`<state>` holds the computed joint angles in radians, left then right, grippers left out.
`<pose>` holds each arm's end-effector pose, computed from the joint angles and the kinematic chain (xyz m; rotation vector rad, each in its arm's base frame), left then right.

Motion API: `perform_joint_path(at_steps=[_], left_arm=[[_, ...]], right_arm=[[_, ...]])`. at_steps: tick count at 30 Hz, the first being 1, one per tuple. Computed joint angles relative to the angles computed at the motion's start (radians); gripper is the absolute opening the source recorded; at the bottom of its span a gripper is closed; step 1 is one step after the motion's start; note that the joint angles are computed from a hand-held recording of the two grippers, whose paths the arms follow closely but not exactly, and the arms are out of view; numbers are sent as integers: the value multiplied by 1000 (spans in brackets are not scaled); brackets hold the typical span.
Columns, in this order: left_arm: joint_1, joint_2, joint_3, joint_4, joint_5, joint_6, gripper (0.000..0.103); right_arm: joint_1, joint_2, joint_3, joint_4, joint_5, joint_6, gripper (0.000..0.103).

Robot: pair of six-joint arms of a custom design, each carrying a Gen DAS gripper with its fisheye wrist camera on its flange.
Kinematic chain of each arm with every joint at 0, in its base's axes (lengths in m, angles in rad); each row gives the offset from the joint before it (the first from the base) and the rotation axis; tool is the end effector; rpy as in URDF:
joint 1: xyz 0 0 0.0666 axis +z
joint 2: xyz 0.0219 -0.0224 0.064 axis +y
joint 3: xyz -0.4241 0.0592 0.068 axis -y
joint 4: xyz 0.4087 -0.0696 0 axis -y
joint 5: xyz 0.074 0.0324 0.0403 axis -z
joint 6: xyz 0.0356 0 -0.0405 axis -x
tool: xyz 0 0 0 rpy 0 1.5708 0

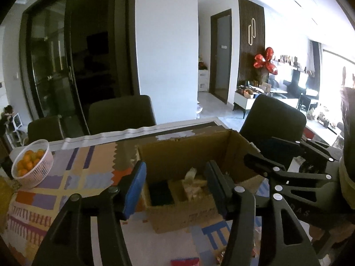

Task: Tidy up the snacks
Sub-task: 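Open both tools to drop the items into the box and withdraw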

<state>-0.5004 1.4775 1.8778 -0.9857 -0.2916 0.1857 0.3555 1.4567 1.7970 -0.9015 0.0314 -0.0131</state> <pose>0.4579 -0.2392 0.6586 0.1674 2.1232 -0.0898 0.4872 0.1793 0.6376 -0.3458 2.1091 0.1834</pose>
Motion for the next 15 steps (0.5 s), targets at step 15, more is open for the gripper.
perform_joint_path(at_steps=[15], left_arm=[[-85, -158, -165, -3, -45, 60, 56]], right_arm=[[43, -186, -182, 35, 14, 13, 68]])
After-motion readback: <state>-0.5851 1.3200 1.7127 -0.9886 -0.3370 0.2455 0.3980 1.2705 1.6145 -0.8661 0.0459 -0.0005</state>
